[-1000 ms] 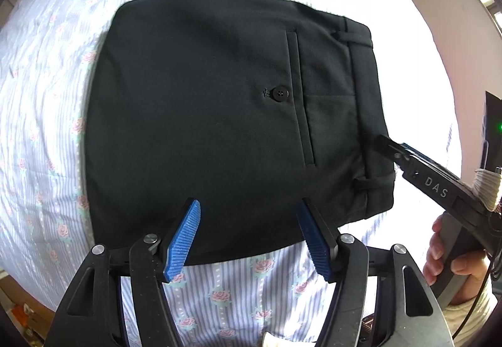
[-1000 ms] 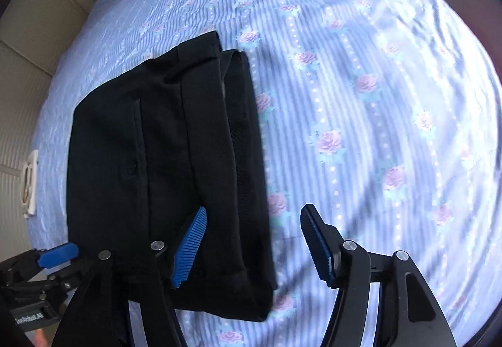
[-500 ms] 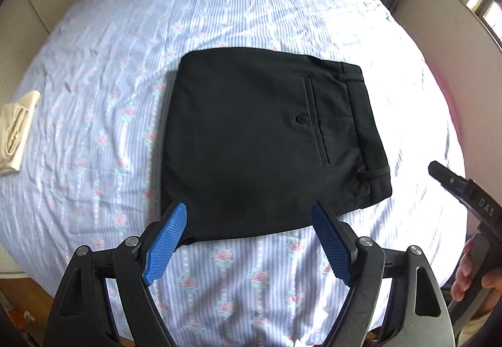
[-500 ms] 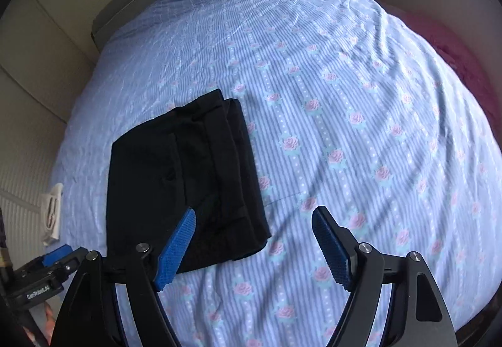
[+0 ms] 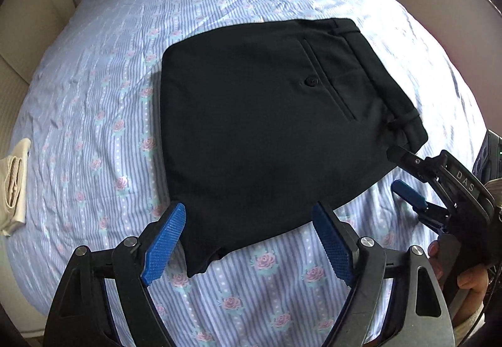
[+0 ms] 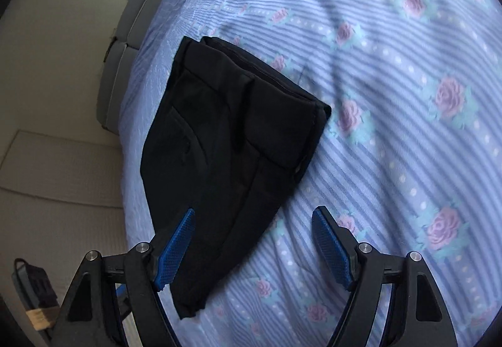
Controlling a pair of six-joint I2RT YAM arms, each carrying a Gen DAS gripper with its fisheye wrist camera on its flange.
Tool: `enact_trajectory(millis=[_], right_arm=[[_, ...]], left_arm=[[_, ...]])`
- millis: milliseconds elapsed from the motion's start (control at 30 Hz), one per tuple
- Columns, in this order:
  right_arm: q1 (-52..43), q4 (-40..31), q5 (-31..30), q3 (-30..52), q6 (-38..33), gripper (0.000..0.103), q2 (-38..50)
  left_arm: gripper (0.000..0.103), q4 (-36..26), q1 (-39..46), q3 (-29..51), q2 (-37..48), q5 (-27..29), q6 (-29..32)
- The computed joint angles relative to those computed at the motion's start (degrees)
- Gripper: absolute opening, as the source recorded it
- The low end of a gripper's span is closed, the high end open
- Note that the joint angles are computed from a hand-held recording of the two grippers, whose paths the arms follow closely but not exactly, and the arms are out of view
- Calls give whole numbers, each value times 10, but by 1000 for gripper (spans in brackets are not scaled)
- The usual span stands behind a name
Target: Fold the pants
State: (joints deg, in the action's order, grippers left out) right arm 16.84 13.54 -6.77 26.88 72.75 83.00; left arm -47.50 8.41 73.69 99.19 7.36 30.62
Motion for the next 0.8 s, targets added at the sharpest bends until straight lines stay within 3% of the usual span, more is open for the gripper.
enact_trajectory(millis=[133,233,667,800], right_arm=[[26,102,59,-31,49,77,43],[21,138,64,-28,54,80,77],[-18,75,72,83,-11,81,153],[-18,14,91,130,-37,79,170]], left_arm=[[83,7,11,8,31,11,17],[83,17,11,17,51,14,15],[83,-2,-10,151,183,33,-1],[83,-24,-5,209,232,37,-7]])
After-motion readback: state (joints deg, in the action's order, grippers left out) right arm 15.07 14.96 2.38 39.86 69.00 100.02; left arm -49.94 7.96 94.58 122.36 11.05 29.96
